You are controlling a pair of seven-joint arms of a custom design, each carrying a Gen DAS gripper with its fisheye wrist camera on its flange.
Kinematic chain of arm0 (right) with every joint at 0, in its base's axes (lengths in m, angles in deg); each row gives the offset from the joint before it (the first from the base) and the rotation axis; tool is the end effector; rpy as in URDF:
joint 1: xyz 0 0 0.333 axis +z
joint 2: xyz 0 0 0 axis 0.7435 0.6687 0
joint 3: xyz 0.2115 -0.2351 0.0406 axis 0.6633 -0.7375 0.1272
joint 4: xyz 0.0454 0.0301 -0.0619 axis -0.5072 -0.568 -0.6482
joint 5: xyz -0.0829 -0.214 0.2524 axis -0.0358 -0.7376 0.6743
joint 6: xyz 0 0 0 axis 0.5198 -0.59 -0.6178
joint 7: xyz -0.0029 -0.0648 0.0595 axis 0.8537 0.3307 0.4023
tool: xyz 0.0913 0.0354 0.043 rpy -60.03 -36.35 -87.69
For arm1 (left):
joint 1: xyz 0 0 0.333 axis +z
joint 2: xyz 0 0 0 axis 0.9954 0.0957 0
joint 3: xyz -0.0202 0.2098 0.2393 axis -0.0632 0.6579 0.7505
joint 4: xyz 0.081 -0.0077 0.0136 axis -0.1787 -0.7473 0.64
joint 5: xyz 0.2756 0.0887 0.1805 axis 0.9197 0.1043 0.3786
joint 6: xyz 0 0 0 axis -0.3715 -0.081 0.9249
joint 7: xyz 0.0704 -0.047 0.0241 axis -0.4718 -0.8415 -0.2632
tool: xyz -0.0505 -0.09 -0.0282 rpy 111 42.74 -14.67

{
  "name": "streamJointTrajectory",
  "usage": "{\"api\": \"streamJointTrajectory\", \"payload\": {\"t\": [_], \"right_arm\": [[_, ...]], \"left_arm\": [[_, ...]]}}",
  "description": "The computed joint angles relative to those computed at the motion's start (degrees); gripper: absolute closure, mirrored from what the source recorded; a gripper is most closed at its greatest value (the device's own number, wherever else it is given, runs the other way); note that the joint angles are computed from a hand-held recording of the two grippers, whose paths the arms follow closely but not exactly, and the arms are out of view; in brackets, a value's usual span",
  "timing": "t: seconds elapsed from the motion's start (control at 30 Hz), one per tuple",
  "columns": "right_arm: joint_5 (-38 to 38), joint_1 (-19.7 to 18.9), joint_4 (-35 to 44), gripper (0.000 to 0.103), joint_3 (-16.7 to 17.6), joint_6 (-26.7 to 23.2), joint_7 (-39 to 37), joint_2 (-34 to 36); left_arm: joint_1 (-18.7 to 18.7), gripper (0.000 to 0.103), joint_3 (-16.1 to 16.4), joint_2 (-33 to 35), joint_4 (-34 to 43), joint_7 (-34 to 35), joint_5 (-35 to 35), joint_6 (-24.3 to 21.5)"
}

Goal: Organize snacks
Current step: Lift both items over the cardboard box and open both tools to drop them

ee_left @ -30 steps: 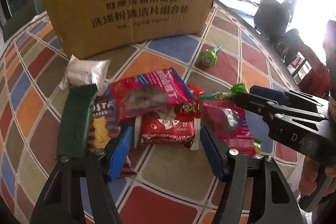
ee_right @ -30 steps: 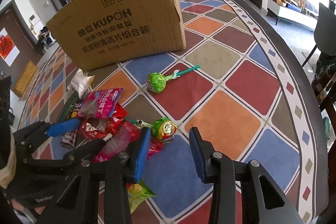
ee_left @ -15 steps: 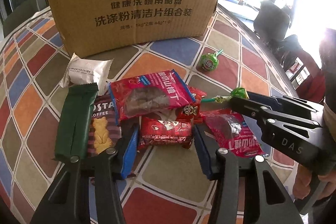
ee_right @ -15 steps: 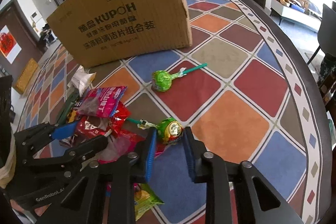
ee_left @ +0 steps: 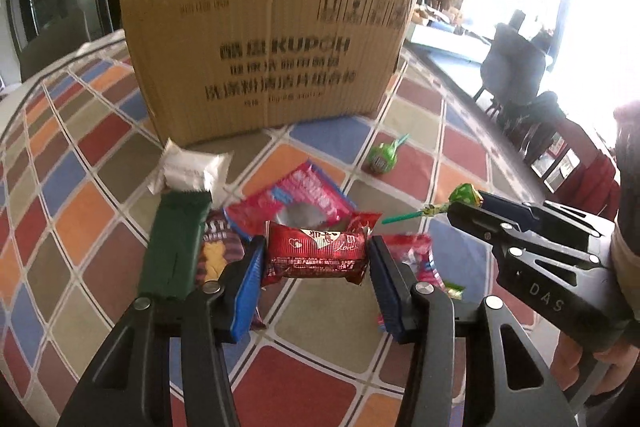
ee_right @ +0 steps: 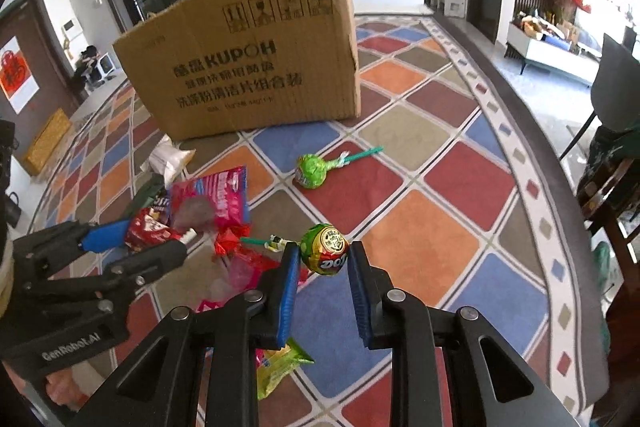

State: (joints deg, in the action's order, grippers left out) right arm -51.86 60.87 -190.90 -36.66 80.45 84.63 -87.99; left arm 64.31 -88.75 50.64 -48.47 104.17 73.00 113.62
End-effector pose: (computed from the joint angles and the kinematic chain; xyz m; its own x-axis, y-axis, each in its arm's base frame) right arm 0.4675 0.1312 0.4608 0.1489 -0.9790 -0.1393 -0.8045 -0.0380 -0.5928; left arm 0.4603 -0.3301 0.4415 -0.2360 -0.9625 0.1340 -0.8033 0.1156 -0.5843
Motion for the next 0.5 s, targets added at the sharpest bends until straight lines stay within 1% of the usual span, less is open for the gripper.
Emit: {"api": "streamJointTrajectory", "payload": {"t": [0.13, 0.2, 0.5], "right_arm": [[-4.81, -2.04, -1.15, 0.077, 1.24, 2.12, 4.23, -1.85], [-3.28, -1.28, -1.22, 0.077, 0.65, 2.66, 2.97, -2.41], [1.63, 0.39, 0.32, 0.077, 0.14, 4.87, -0.85, -3.65]], "left_arm": [[-0.82, 0.053, 1.06, -1.35, 0.60, -3.47, 4.02, 0.44], [-0.70, 0.053, 1.05, -1.84, 0.80, -4.38, 5.15, 0.81], [0.27, 0.053, 1.29, -4.67, 1.78, -10.65, 13.03, 1.14]]}}
